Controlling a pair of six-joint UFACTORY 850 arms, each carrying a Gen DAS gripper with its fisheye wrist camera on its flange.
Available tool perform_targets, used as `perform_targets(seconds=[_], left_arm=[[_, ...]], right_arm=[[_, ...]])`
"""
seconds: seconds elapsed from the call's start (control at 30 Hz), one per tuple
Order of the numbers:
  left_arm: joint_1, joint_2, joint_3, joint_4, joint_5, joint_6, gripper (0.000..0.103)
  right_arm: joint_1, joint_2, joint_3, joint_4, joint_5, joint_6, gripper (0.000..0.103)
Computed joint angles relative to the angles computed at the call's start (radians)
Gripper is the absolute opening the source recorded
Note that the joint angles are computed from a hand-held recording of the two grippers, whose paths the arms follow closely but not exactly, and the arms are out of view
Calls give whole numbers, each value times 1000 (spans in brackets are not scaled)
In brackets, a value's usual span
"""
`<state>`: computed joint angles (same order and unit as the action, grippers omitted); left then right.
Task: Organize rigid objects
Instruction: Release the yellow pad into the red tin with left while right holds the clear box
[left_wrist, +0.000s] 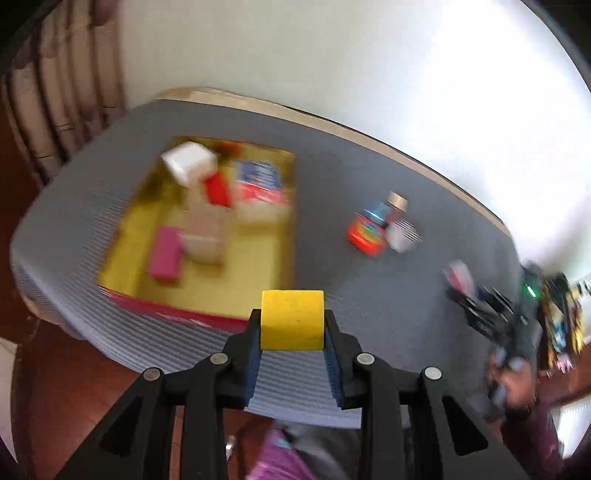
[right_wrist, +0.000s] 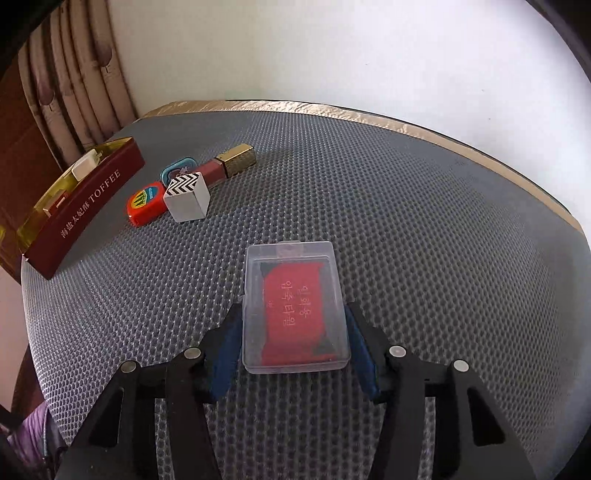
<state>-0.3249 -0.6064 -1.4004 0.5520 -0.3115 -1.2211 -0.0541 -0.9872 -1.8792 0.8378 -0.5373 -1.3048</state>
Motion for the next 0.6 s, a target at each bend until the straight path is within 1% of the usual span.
perform_targets(seconds=[0.1,0.17,0.23,0.3,0.33,0.37,0.43,0.47,0.53,0.57,0.6], left_arm=[[51,-19,-28,69,-46,-25,30],[82,-38,-50,78,-59,-2,30],[120,-65,-79,57,-56,40,30],[156,-104,-124,-40,-42,150,30],[167,-118,-142,-62,-48,169,30],[177,-135,-164,-69,-59,172,30],[191,-165,-196,-105,-55,217,30],[195,-179,-212,-93,-70,199,30],[203,-212,-251,-119,-84,228,30],[205,-227,-269,-113,-94,231,30],[204,-243,-288,-83,-120,205,30]], right_arm=[[0,10,18,20,17,-21,51],[-2,15,26,28,21,-30,51],[-3,15,26,32,20,-31,51],[-2,15,26,33,22,-31,51],[-1,15,27,33,23,-31,51],[-1,16,28,33,25,-31,51],[0,14,25,30,24,-27,51],[0,13,23,29,23,-25,51],[0,15,27,31,25,-28,51],[0,14,25,30,24,-27,51],[0,14,25,30,24,-27,51]])
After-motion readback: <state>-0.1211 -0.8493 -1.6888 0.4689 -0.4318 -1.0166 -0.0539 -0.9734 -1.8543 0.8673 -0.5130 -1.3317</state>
